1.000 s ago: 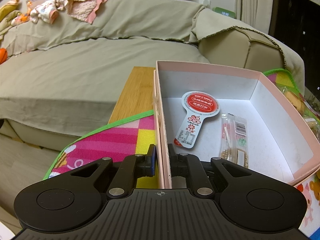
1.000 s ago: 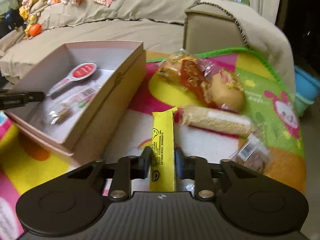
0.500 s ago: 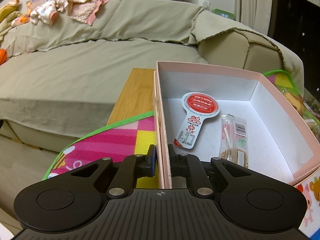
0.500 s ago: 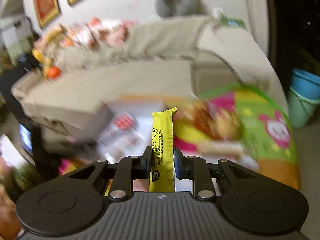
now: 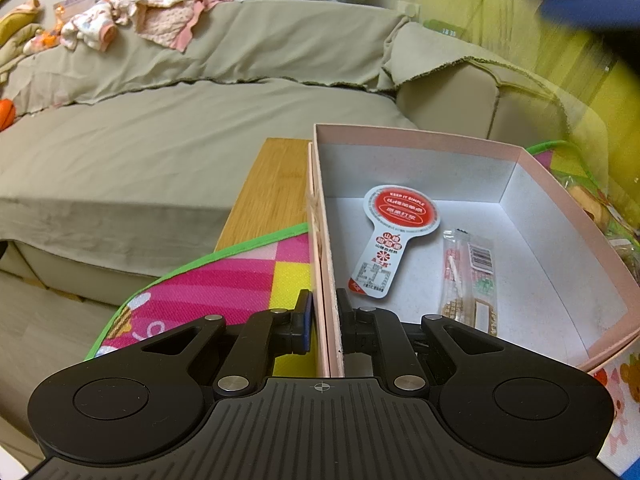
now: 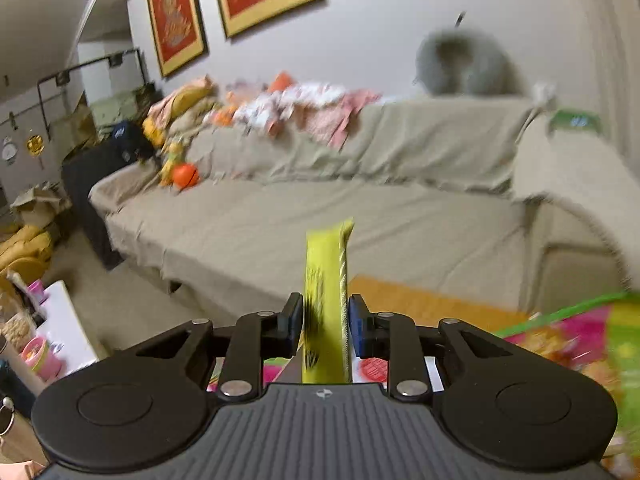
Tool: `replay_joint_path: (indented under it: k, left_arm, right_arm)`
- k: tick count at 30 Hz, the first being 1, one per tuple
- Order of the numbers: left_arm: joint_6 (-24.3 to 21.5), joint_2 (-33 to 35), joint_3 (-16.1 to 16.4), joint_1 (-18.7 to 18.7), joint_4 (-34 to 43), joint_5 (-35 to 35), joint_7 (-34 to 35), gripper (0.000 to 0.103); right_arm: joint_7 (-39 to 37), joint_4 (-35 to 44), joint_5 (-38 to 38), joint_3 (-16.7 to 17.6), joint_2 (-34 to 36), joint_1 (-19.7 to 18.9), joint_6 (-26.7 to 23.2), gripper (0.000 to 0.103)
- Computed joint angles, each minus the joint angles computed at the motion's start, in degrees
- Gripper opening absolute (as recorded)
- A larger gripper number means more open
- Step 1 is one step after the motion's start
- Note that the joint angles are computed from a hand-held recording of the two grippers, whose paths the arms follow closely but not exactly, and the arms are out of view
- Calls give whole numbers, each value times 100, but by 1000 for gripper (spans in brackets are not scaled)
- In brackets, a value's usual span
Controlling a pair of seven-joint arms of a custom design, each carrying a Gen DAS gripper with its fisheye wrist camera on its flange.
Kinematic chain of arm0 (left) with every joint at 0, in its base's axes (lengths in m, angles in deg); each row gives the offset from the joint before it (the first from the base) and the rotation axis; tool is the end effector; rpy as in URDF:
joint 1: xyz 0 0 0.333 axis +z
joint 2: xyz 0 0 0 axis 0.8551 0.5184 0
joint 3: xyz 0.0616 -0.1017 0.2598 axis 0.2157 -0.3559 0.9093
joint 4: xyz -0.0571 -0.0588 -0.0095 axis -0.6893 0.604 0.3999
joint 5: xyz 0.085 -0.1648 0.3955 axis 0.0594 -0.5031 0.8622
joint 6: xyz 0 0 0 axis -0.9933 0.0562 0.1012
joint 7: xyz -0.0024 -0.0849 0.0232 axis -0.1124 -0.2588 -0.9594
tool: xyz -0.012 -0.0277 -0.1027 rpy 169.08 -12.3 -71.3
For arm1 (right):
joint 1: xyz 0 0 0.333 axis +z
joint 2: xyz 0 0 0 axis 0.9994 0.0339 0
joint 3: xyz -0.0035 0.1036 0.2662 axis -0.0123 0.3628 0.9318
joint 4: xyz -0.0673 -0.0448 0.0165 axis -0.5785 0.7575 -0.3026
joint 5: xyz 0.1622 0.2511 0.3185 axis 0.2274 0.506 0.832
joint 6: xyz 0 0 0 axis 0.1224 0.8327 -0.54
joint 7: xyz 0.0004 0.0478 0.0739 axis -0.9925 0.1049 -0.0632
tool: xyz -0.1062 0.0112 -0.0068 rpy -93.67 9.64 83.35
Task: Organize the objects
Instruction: 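Grasp the yellow stick snack with the right tool and place it in the box, then grasp the brown wrapped cookie packet with the right tool and drop it in the box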
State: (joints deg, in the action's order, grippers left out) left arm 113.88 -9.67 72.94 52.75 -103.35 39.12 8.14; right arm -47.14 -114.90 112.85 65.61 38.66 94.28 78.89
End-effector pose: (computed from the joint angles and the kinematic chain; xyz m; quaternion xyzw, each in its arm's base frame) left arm 0.6260 -0.1211 0.2896 -0.7666 0.4930 -0.2460 0.3299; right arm 0.6992 0.1467 0.4285 -0.7438 0.4428 -0.1407 0.4804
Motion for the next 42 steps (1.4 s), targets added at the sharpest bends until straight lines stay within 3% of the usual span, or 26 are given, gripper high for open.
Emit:
replay_joint_path:
  k: [3,7,10,18,21,24,28,30,34,38,42]
  left_arm:
    - [5,3,5,-2,2,21,-17,13]
    - [-6,-9,6,-7,-4,94,-85,13]
    - [-13,-16,0,-1,-10,123,-104,13]
    - [-14,-17,-11,8,-12,141,-119,13]
    - [-14,-17,-14,10,-12,141,-119,13]
    - [-13,-17,-15,13,-13,129,-107,13]
    - [-7,15,-20,17,22,31,-8,13]
    - [-13,31,-18,6,40,-14,33,13]
    - [-4,38,8,-21,52,25,1,13]
    - [10,-47,23,-29,-21,198,-126,13]
    - [62,-103,-40,41,-76,48,52,13]
  right_arm:
    - [640,187,-503,-73,276,81,-70,25]
    - [654,-75,-465,-45,172,-91,121,37]
    - [430,-441,-409,-81,-3,-153,567,46]
    - [363,-1536,-472,-265,-448,-334,1698,52]
    - [612,-1915,-655,-368,-534,-364,2156,61]
    - [1461,-2107,-1318,-646,-472,-275,2424,67]
    - [2957,-2133,-2390,-1215,-346,-19,2134,70]
    - [3568,-2017,-2743,-1365,-205,21,1928,70]
    - [4170,-1541,-2935,-1192,235,-234,1633,72]
    - [4673,-1282,-3635,-1261,557,-105,1911,73]
    - [5135,-1374,-4593,-1684,554,326,1964,51]
